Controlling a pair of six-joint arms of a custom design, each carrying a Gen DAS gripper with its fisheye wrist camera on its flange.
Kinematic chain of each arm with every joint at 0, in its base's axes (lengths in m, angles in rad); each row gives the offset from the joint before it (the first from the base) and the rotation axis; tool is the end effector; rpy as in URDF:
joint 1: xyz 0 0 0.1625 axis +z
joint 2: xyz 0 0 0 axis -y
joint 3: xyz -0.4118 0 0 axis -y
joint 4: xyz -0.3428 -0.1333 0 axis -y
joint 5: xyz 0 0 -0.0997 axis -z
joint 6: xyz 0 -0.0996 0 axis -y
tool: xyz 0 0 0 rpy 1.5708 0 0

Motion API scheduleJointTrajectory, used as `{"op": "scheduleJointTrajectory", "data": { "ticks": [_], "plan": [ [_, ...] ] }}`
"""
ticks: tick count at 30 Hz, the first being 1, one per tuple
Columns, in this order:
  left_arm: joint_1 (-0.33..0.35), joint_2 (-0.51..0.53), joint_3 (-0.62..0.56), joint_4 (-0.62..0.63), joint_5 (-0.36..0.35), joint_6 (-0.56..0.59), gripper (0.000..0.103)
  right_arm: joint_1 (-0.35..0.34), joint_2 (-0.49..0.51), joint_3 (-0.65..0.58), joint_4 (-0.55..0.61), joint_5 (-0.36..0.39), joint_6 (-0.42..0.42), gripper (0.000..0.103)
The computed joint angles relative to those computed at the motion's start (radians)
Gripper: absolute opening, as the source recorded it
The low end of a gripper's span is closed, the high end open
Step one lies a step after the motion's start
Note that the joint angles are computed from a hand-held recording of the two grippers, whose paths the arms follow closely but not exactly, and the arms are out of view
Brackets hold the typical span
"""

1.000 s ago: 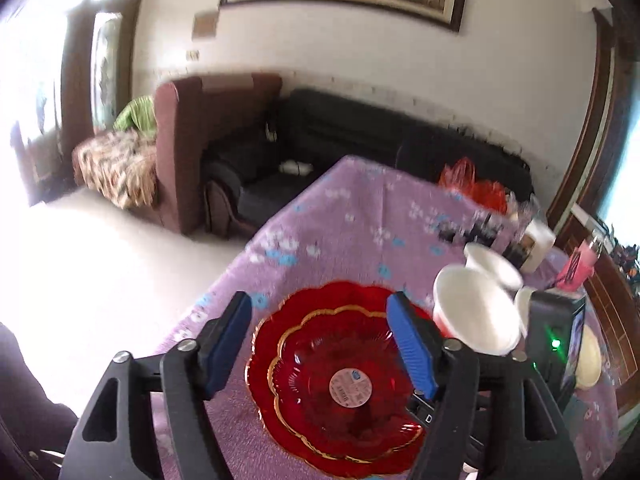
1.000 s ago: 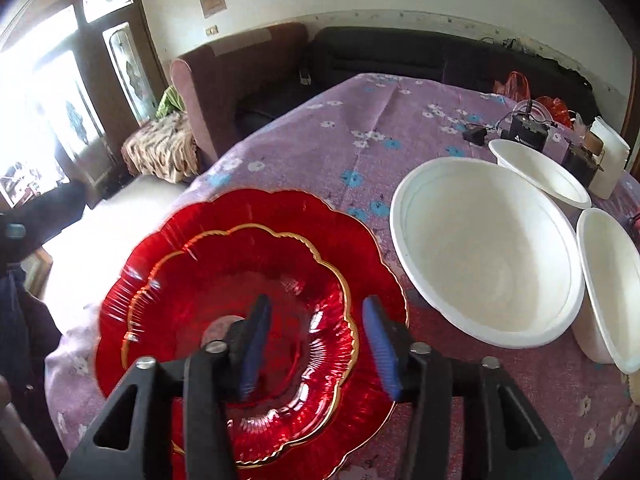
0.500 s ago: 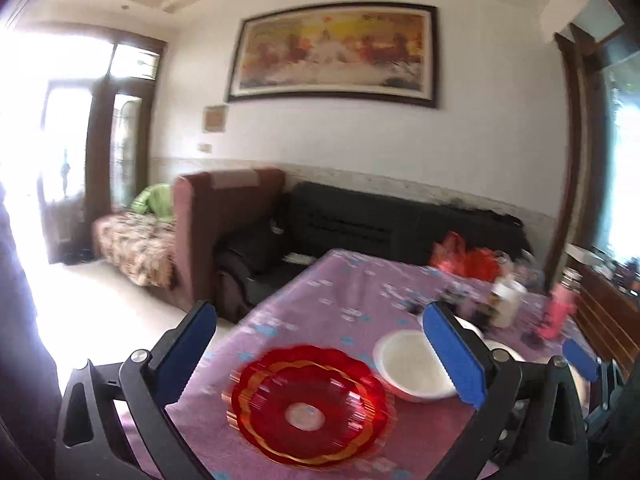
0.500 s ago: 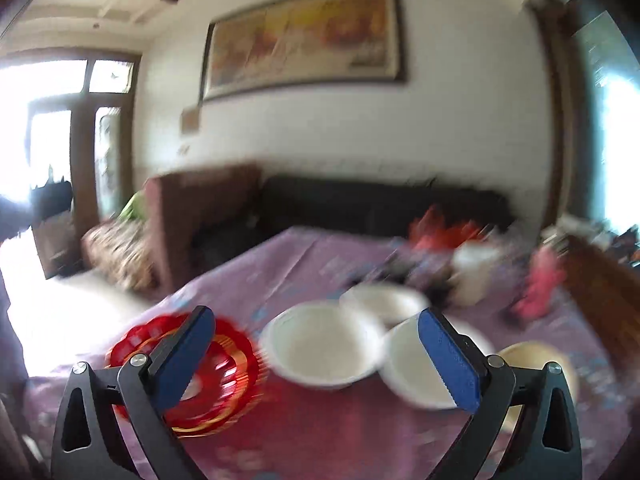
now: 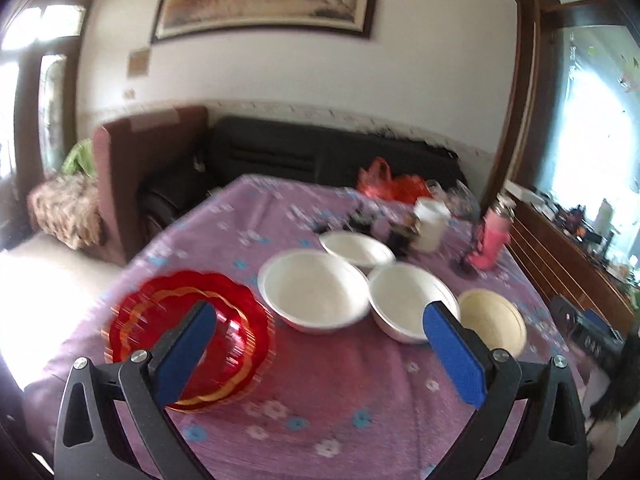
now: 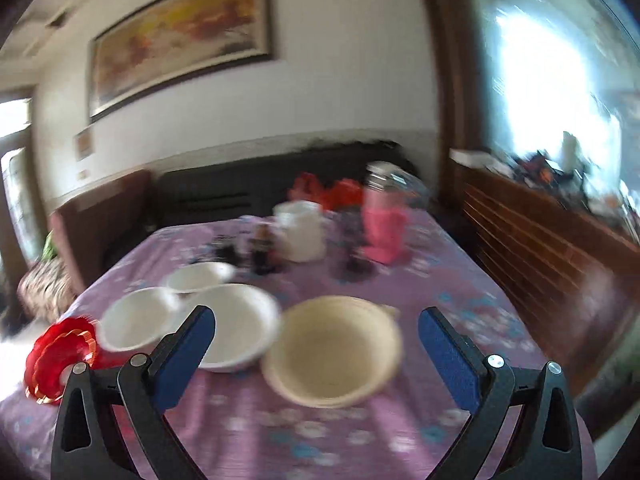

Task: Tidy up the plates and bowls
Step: 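Move both grippers toward the beige plastic bowl, then grasp the beige bowl rim with both grippers and lift it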

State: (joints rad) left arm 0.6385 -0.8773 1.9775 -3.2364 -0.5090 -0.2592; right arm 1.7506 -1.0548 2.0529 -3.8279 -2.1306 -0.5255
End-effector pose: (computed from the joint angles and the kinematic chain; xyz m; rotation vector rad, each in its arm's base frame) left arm -0.2934 -0.4921 0.1861 0.3782 2.2351 -1.2735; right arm 0.1685 -0.4774 0.3016 0.3045 -2.0666 1.3659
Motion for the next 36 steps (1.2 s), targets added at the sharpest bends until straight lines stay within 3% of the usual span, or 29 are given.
{"op": "scheduleJointTrajectory", "data": {
  "ticks": [5,9,13,18,19,21,22,23,29,36],
  "plan": [
    [0.037,0.029,-0.038,0.097,-0.076,-0.067,0.103,-0.088,-0.07,-0.01,0.164,0.074,0.131,0.103],
    [0.056,0.046,-0.062,0.153,-0.107,-0.081,0.103,-0.129,-0.04,-0.06,0.239,0.074,0.196,0.102],
    [0.069,0.06,-0.078,0.185,-0.124,-0.087,0.103,-0.165,-0.011,-0.101,0.303,0.052,0.254,0.095],
    [0.082,0.072,-0.101,0.22,-0.162,-0.09,0.103,-0.195,0.018,-0.171,0.468,0.045,0.345,0.081],
    [0.081,0.074,-0.102,0.218,-0.164,-0.082,0.103,-0.201,0.021,-0.18,0.494,0.053,0.361,0.072],
    [0.076,0.076,-0.1,0.211,-0.166,-0.068,0.103,-0.225,0.013,-0.193,0.574,0.12,0.404,0.045],
    [0.075,0.077,-0.1,0.211,-0.168,-0.062,0.103,-0.239,0.004,-0.2,0.631,0.156,0.441,0.026],
    [0.073,0.078,-0.1,0.208,-0.171,-0.056,0.103,-0.251,-0.006,-0.2,0.668,0.179,0.473,0.018],
    [0.072,0.093,-0.121,0.232,-0.21,-0.037,0.103,-0.274,-0.093,-0.134,0.722,0.225,0.482,0.011],
    [0.088,0.146,-0.209,0.348,-0.378,-0.032,0.103,-0.3,-0.255,-0.062,0.957,0.252,0.446,0.01]
  ]
}}
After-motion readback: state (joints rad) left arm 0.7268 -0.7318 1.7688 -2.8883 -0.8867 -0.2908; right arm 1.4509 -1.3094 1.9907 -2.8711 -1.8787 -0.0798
